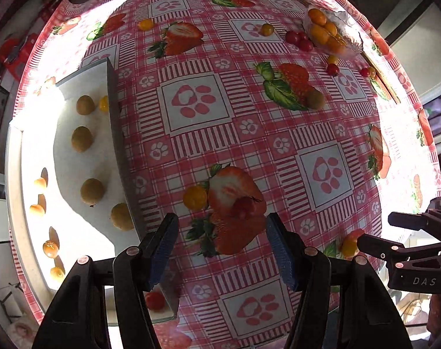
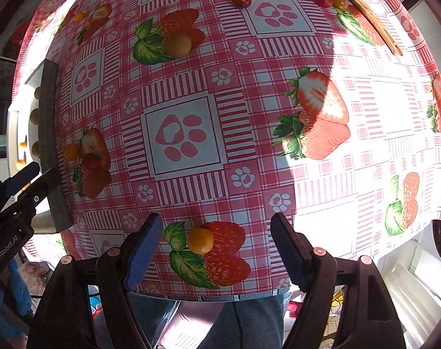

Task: Organize fruits
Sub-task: 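Move both open grippers back over the fruits on the tablecloth, then grasp a red cherry tomato with the left gripper while the right grasps a yellow one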

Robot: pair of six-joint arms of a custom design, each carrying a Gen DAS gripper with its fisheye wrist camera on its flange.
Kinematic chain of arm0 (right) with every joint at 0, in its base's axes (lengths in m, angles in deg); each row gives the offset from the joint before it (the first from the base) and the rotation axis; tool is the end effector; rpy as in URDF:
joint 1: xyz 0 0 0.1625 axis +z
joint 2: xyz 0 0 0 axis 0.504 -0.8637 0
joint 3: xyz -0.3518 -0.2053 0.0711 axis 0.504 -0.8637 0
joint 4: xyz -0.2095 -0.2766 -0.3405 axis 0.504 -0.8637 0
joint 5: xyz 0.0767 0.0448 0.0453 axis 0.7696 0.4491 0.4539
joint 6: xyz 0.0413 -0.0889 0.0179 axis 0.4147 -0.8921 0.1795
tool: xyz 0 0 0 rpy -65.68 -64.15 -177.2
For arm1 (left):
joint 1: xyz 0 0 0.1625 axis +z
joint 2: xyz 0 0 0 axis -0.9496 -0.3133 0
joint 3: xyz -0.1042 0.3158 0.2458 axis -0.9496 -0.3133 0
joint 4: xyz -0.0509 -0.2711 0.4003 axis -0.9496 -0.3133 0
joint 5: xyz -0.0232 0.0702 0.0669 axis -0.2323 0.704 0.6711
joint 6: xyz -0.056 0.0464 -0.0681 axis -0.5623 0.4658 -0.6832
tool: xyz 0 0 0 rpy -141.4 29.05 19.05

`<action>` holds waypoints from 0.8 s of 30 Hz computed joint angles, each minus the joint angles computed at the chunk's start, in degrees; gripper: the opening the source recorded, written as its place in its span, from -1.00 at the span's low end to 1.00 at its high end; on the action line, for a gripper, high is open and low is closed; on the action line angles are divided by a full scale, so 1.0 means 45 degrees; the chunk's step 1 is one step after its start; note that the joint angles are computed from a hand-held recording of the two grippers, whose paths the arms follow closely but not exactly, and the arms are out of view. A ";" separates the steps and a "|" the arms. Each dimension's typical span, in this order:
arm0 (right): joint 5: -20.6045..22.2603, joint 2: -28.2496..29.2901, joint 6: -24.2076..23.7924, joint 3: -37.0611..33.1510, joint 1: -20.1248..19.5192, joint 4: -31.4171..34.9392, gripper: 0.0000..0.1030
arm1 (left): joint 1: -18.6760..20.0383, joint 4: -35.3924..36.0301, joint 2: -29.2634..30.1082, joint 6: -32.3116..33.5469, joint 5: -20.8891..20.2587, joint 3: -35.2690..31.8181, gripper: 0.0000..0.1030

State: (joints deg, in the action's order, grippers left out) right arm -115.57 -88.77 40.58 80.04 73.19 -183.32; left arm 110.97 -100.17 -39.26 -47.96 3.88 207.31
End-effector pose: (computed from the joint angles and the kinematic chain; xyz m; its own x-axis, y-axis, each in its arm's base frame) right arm 0.1599 -0.3544 0.1809 -0.7254 0.2951 0.6219 0.2639 0.9536 -0.1447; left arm -0.2532 -0.4366 0.0982 -0.7036 0.4294 -0.5662 0.4039 0.8972 0.1785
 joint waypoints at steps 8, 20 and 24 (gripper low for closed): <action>0.0250 -0.0096 -0.0424 0.0811 0.0069 -0.0324 0.37 | 0.0049 -0.0237 0.0917 -0.0030 -0.0186 -0.0046 0.23; -0.0298 0.1354 -0.0131 0.0965 0.0470 -0.1318 0.02 | -0.0336 -0.0487 0.1896 0.0480 0.0375 -0.0246 -0.23; -0.0661 0.1962 0.0154 0.0565 0.0759 -0.0776 -0.49 | -0.0370 -0.0584 0.2009 0.0844 0.0074 -0.0371 -0.55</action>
State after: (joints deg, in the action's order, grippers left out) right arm -118.54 -79.94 41.28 82.58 76.60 -186.81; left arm 109.31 -102.80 -30.22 -44.17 4.21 205.64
